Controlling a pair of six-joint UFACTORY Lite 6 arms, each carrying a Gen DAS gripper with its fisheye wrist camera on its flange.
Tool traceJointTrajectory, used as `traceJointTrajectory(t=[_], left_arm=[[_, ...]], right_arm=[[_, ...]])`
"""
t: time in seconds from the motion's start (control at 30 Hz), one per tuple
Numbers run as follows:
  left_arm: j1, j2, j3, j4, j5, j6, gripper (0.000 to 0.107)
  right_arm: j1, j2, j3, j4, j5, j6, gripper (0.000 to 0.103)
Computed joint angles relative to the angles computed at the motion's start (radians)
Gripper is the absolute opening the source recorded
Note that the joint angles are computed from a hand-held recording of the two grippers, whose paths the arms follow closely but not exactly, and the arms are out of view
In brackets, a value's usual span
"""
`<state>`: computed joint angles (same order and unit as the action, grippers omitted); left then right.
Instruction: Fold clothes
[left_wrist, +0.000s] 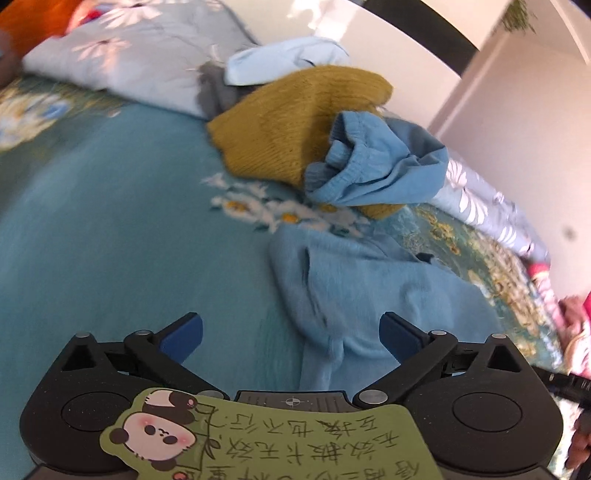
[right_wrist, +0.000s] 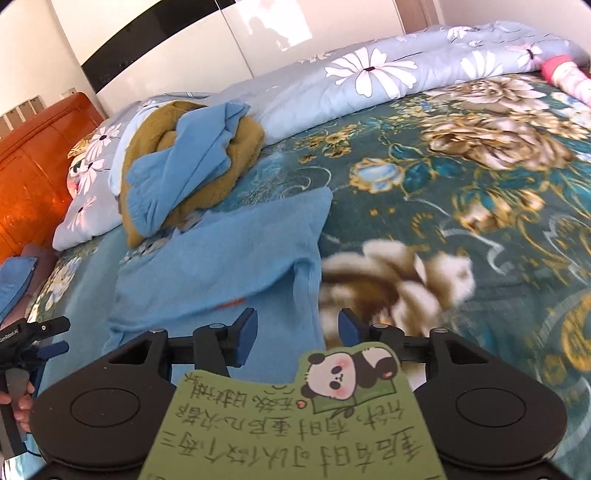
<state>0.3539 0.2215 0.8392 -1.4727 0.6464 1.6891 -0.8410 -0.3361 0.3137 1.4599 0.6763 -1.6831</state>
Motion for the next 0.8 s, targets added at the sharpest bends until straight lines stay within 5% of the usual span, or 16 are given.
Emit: traceJointTrajectory(t=[0.33, 0.7, 0.73, 0.8], left_arm=[[-0.149, 0.400, 0.429, 0.048, -0.031, -0.093, 0.102], [-0.179, 0.564, 0.606, -0.025, 0.032, -0.153, 0.097], [-0.182, 0.555, 0.593, -0.053, 0.028, -0.138, 0.095], [-0.188, 0.536, 0.568, -0.101, 0.032, -0.101, 0.084]], right_arm=[[0.175, 0.666, 0.543, 0.244, -0.056, -0.081, 0.051], [0.260, 0.910, 0.808, 0.220, -0.037, 0.002, 0.053], [0.261, 0.915, 0.816, 0.224, -0.035, 0.005, 0.051], [0.266, 0.914, 0.821, 0.232, -0.039, 0.000, 0.030]])
